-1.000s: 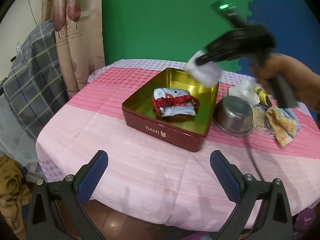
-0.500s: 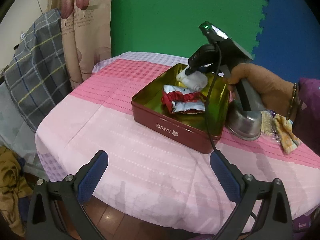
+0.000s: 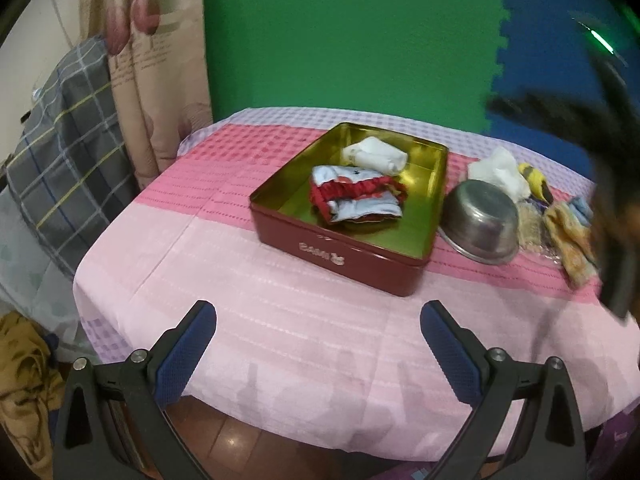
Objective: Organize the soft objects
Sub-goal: 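Grasp a white sock with the right tool and drop it into the tin, then reach the left tool toward the white sock beside the steel bowl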
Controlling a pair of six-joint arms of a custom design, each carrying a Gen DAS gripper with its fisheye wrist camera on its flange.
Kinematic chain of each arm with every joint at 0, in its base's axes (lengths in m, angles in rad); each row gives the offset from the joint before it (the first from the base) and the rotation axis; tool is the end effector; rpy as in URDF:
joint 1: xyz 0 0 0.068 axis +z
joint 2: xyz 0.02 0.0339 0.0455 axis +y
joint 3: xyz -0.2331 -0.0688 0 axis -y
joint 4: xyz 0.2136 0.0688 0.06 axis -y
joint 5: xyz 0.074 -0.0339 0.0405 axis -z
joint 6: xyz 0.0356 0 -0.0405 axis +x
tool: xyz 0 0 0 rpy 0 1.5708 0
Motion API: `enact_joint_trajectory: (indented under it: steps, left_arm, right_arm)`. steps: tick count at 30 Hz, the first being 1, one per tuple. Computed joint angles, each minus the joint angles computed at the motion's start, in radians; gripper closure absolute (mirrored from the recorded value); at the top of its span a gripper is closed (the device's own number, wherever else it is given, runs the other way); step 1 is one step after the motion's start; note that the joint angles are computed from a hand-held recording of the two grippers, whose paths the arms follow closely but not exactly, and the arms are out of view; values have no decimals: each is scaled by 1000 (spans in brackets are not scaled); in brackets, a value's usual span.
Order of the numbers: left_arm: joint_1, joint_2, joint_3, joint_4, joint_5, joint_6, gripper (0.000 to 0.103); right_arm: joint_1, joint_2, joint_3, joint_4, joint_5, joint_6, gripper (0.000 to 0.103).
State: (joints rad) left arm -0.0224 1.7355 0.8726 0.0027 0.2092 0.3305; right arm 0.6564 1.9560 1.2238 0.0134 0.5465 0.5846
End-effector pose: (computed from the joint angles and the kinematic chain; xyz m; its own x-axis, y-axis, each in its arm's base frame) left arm 0.3134 -0.0144 0.1377 -0.6657 0.3324 -0.6681 0.3947 0.9166 0.0628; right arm 0.3164 0.2204 0.1626 -0.5518 0.1701 -0.8165 0.1115 0.9852 0.1299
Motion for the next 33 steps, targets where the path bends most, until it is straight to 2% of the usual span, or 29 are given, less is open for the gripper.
enact_joint_trajectory:
  steps: [3,4,5,8,10,13,15,17,22,26,29,32,33]
  left_arm:
    - [-21,-48,-63,40,16,43,2]
    - [-28,-67,-85,48,32,58,2]
    - [-36,-86,-99,45,55,71,2]
    - [-72,-127,-103,-4,119,86,2]
    - [-117,-137,-70,-50,151,81,2]
    - [-201,-96,43,-107,176,54,2]
    - [-263,-15,187,-184,170,24,2]
    - [-315,116,390,-290,185,-3,2]
    - [-430,415,818,-456,121,-21,2]
    - [-502,650,1159,-583,70,20,2]
    - [-546,808,1378,-672,-19,52,2]
    - [-563,996,1684,-844,-60,80,2]
    - [-565,1031,1736,-861,-76,84,2]
  right_arm:
    - [92,-184,-298,-40,257,88,59]
    - [117,-242,-406,-71,346,163,57]
    - [124,-277,-465,-102,379,217,55]
    - [118,-384,-617,-287,413,472,55]
    - [82,-386,-659,-398,399,589,54]
    - [35,-397,-730,-399,334,652,53]
    - [-10,-430,-765,-374,288,667,47]
    - [-35,-465,-801,-371,278,694,41]
    - [-28,-530,-861,-332,280,692,41]
    - [-14,-507,-839,-344,290,683,40]
    - [-27,-508,-858,-306,278,652,40]
    - [-37,-534,-879,-288,265,650,40]
    - [-38,-541,-887,-281,262,650,40]
